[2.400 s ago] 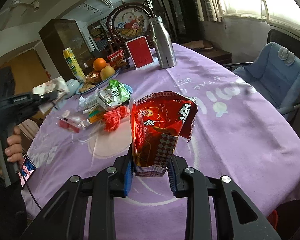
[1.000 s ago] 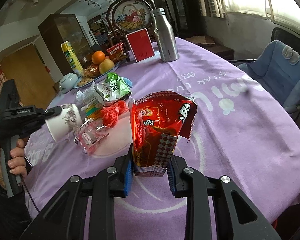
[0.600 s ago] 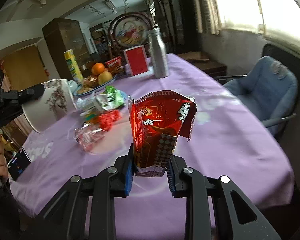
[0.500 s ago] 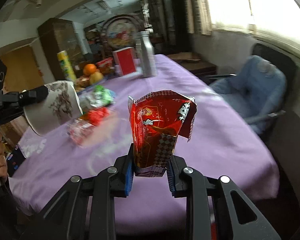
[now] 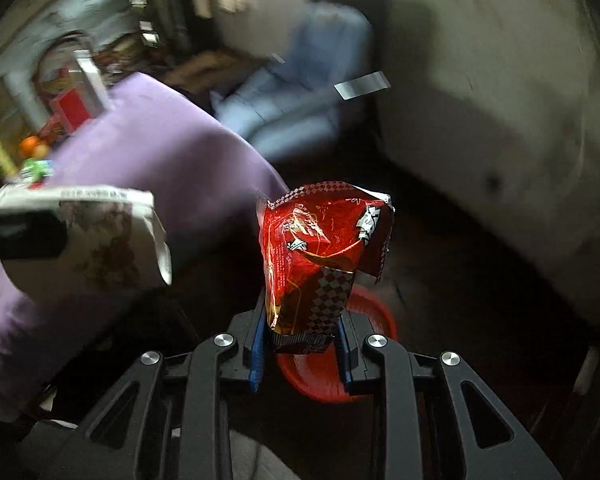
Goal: Collect trash
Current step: 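Carry both items to the red wastebasket and open both tools over it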
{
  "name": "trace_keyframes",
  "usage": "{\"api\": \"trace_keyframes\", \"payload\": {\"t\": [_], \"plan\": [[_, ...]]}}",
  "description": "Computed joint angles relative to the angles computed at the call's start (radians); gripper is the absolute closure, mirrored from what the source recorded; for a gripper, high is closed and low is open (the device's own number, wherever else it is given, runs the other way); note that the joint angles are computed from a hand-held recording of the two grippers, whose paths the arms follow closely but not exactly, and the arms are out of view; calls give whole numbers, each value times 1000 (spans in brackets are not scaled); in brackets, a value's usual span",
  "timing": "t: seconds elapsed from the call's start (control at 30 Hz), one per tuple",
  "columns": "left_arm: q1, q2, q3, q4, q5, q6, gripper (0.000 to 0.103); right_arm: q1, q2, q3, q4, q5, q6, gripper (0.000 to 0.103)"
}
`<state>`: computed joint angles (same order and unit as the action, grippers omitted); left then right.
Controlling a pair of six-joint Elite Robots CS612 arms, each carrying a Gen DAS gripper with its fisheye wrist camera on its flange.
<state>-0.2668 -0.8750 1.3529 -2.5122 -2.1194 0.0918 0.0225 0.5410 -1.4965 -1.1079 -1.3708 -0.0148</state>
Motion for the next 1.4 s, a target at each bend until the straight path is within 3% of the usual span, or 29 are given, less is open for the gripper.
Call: {"api": "trace_keyframes", "payload": {"t": [0.17, 0.3, 0.47, 0.53, 0.6, 0.73, 0.87, 1.13, 1.23, 1.4], "plan": [[-52, 132, -128, 215, 108, 36, 100, -27, 57, 20, 85, 8, 66, 75], [-59, 238, -242, 372, 143, 28, 100, -39, 91, 47, 123, 46, 99, 75], [-58, 312, -329, 471, 152, -5, 100, -35, 98, 100, 126, 70, 118, 73], [-58, 331, -352, 487, 143, -19, 100, -28, 96, 116, 117, 43, 130, 70], [-60, 334, -353, 487, 143, -36, 93, -21, 84, 140, 102, 13, 144, 50], [-51, 333, -357, 482, 130, -89, 49, -17, 89, 130, 79, -10, 153, 43], [-50, 313, -335, 469, 128, -95, 48, -24, 86, 115, 95, -55, 176, 43], [-75, 224, -219, 445, 119, 45, 48, -37, 66, 58, 111, -286, 342, 41], [-80, 171, -153, 349, 144, 68, 48, -34, 46, 56, 69, -343, 385, 39], [-73, 70, -29, 86, 168, 53, 48, -13, 4, 68, -42, -381, 409, 38]]}}
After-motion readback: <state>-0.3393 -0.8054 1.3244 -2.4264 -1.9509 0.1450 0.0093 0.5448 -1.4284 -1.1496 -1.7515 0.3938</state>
